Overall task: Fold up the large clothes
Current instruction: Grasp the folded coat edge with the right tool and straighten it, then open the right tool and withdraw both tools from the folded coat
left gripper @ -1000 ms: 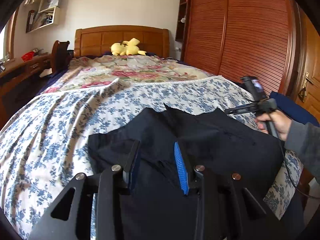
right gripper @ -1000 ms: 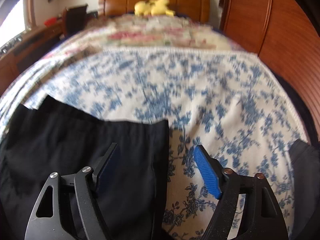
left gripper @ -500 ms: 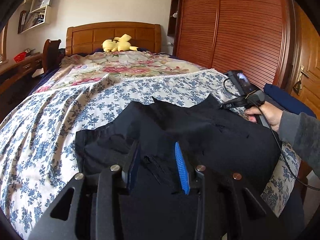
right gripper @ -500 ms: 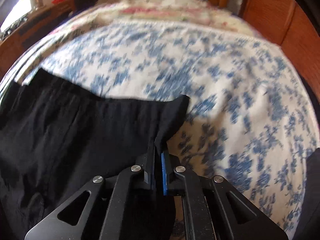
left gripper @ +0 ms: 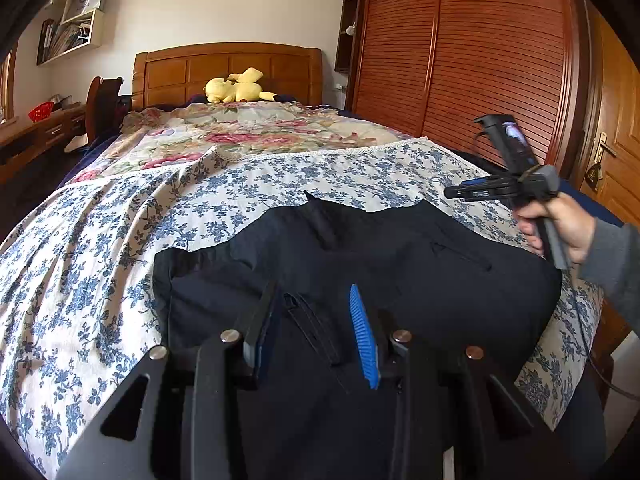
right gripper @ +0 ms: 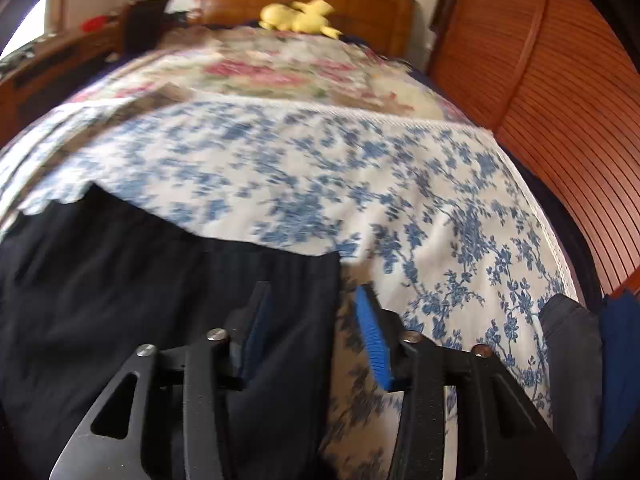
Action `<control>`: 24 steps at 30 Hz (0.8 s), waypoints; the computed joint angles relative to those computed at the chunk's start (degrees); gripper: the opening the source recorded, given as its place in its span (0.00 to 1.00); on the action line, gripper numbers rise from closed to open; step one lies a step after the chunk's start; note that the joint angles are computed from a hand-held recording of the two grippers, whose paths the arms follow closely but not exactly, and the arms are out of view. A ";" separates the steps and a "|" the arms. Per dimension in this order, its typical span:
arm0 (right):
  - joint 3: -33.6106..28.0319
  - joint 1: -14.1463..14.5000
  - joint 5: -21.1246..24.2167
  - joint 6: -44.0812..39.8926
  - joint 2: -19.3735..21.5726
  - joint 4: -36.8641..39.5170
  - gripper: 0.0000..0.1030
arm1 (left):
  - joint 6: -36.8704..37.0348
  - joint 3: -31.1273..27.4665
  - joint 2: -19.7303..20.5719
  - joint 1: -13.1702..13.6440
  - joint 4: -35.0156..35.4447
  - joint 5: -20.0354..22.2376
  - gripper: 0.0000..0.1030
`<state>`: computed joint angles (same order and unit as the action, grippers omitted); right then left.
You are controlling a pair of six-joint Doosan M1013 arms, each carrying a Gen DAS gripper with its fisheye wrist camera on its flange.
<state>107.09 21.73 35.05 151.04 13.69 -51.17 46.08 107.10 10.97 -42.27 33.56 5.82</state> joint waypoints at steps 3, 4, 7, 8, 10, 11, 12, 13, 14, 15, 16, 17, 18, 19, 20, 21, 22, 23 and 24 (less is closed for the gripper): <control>1.95 2.07 -1.51 -1.24 -2.18 1.12 0.50 | -1.83 0.44 -0.32 -0.40 1.99 -0.17 0.33; 2.72 2.99 -2.05 -1.65 -2.82 1.70 0.51 | -1.85 0.57 -0.40 -0.53 2.04 -0.29 0.33; 5.33 5.99 -3.96 -2.14 -4.75 1.97 0.51 | -5.16 1.10 -0.70 -1.02 5.46 -0.43 0.33; 5.93 6.64 -4.46 -2.11 -5.18 1.95 0.51 | -5.17 1.26 -0.78 -1.17 5.47 -0.44 0.33; 7.37 8.23 -5.57 -2.55 -6.19 2.98 0.51 | -3.35 1.63 -0.93 -1.44 3.63 -0.68 0.33; 8.04 9.01 -5.73 -2.39 -6.62 3.49 0.51 | -2.27 1.80 -1.03 -1.53 2.58 -0.77 0.33; 8.63 9.53 -5.98 -2.24 -6.99 3.94 0.51 | -2.28 2.07 -1.16 -1.70 2.57 -0.91 0.33; 9.45 10.13 -6.34 -2.30 -7.55 4.66 0.51 | -2.41 2.18 -1.25 -1.86 2.65 -0.90 0.33; 9.91 10.42 -6.28 -2.28 -7.96 4.84 0.51 | -2.43 2.45 -1.36 -2.06 2.58 -0.97 0.33; 10.50 11.00 -5.71 -1.41 -8.39 4.29 0.51 | -1.43 2.57 -1.39 -2.15 1.51 -1.04 0.33; 11.02 11.46 -4.84 -0.36 -8.78 3.46 0.51 | -0.55 2.74 -1.43 -2.31 0.57 -1.10 0.33; 11.43 11.71 -4.26 0.47 -9.13 2.91 0.51 | 1.45 2.92 -1.46 -2.51 -1.44 -1.12 0.33; 11.83 11.78 -3.94 1.16 -9.52 2.51 0.51 | 2.48 3.01 -1.49 -2.63 -2.44 -1.12 0.33; 12.42 11.88 -3.37 2.57 -10.11 1.53 0.51 | 3.85 3.16 -1.52 -2.85 -3.78 -1.10 0.33; 12.78 12.00 -2.78 3.87 -10.49 0.56 0.51 | 4.43 3.22 -1.55 -2.99 -4.37 -1.09 0.33; 13.19 11.97 -2.13 5.19 -10.95 -0.19 0.51 | 4.76 3.36 -1.61 -3.19 -4.78 -1.15 0.33; 13.56 11.82 -1.87 5.55 -11.40 0.02 0.51 | 5.05 3.46 -1.69 -3.34 -5.13 -1.20 0.33; 14.13 11.55 -1.85 5.82 -11.83 0.47 0.51 | 5.00 3.55 -1.76 -3.51 -5.10 -1.23 0.33; 14.40 11.29 -2.05 5.54 -11.96 1.12 0.51 | 4.52 3.64 -1.82 -3.68 -4.61 -1.25 0.33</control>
